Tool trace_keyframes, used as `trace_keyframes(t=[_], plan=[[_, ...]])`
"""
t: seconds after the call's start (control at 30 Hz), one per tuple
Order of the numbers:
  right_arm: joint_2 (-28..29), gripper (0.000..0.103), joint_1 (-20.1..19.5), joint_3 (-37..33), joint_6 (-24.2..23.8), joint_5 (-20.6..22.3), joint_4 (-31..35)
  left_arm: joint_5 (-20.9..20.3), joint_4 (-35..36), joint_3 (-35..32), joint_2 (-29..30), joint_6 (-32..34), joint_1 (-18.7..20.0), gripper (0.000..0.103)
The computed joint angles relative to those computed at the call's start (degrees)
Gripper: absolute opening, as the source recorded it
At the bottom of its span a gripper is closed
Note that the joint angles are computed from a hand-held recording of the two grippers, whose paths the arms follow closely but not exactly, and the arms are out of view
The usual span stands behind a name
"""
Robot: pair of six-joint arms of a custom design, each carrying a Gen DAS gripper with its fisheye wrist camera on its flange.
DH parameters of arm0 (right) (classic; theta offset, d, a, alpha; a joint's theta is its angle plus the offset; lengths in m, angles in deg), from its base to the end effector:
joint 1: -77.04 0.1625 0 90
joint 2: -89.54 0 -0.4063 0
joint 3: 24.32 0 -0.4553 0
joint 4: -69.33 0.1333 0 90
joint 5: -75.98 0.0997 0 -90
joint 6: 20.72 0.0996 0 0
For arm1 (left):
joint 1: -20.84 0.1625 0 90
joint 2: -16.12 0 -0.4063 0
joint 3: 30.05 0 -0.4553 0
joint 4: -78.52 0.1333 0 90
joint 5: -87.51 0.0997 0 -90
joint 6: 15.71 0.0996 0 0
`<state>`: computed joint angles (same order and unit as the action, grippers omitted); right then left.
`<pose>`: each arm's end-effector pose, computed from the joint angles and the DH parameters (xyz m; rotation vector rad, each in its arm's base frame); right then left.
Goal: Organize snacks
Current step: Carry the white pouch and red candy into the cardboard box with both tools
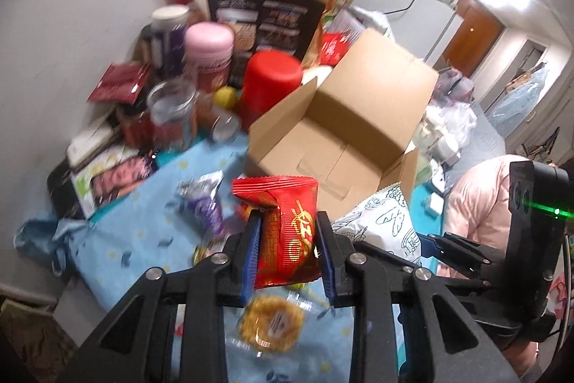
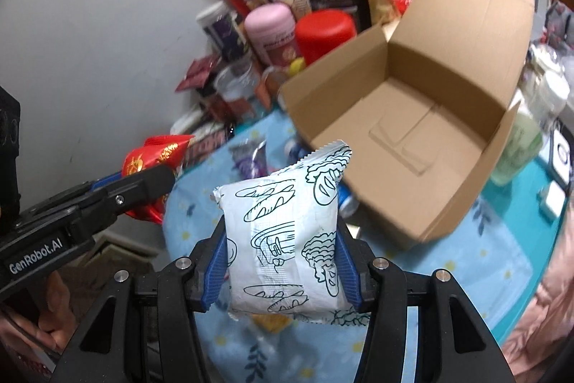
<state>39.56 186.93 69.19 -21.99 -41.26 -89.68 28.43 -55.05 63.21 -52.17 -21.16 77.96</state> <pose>0.3273 -0.6467 0.1230 0.3453 -2.6428 0.6981 -0.2168 -0.6752 0.2986 0.5141 2.6153 -0.6536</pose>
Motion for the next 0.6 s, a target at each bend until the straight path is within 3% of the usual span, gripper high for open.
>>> trace_keyframes(t=[0.6], plan=[[4.94, 0.053, -4.89, -12.95, -5.53, -7.48, -1.29, -6.24, -1.10, -24.43, 21.78, 12.92, 2.22, 0.029]])
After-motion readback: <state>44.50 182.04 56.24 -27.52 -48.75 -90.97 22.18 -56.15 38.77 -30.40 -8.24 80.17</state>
